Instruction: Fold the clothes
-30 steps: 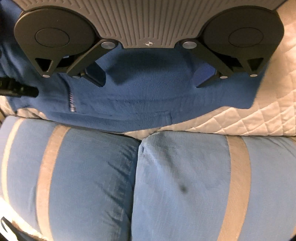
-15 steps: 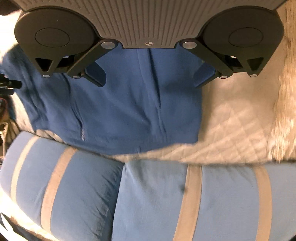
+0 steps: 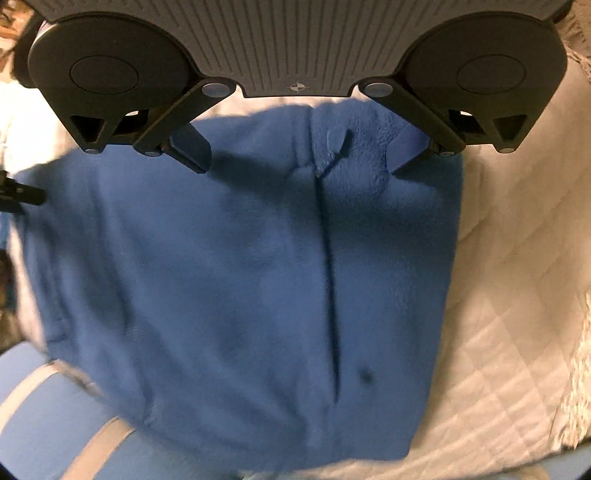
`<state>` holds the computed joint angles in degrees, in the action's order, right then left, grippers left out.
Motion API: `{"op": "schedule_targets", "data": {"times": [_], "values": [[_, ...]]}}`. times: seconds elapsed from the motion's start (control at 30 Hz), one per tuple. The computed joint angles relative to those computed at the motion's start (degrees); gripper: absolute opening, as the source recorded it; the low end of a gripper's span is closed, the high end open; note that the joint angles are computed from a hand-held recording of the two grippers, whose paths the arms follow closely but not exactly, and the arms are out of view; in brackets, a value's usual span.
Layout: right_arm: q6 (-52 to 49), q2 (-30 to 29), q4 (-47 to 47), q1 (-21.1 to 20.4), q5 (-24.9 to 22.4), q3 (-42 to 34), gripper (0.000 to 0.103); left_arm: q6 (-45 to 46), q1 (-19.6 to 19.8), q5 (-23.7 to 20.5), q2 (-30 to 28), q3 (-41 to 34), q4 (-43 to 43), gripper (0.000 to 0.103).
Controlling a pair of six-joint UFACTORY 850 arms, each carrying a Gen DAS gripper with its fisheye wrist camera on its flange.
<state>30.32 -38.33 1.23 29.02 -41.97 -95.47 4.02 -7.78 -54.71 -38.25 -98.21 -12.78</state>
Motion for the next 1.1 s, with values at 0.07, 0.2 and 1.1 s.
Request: {"op": "schedule_targets", "data": {"times": [0.07,0.2,1.1], "values": [[1.2,0.3,-1.6,0.4,2.2,1.6,0.103,0.6,0.4,2.3,0.1,1.7,-1.3,0.103],[4.5,1.0,-6.1,1.6,5.8,4.0,0.102,5.2,1.3,5.0,1.9,4.8,-4.4,0.103],[13.4,23.7,-28.2,1.3,25.4,32.4,0.102,52.6,7.6,30.0,20.2,32.8,-15.7,0.010]]}}
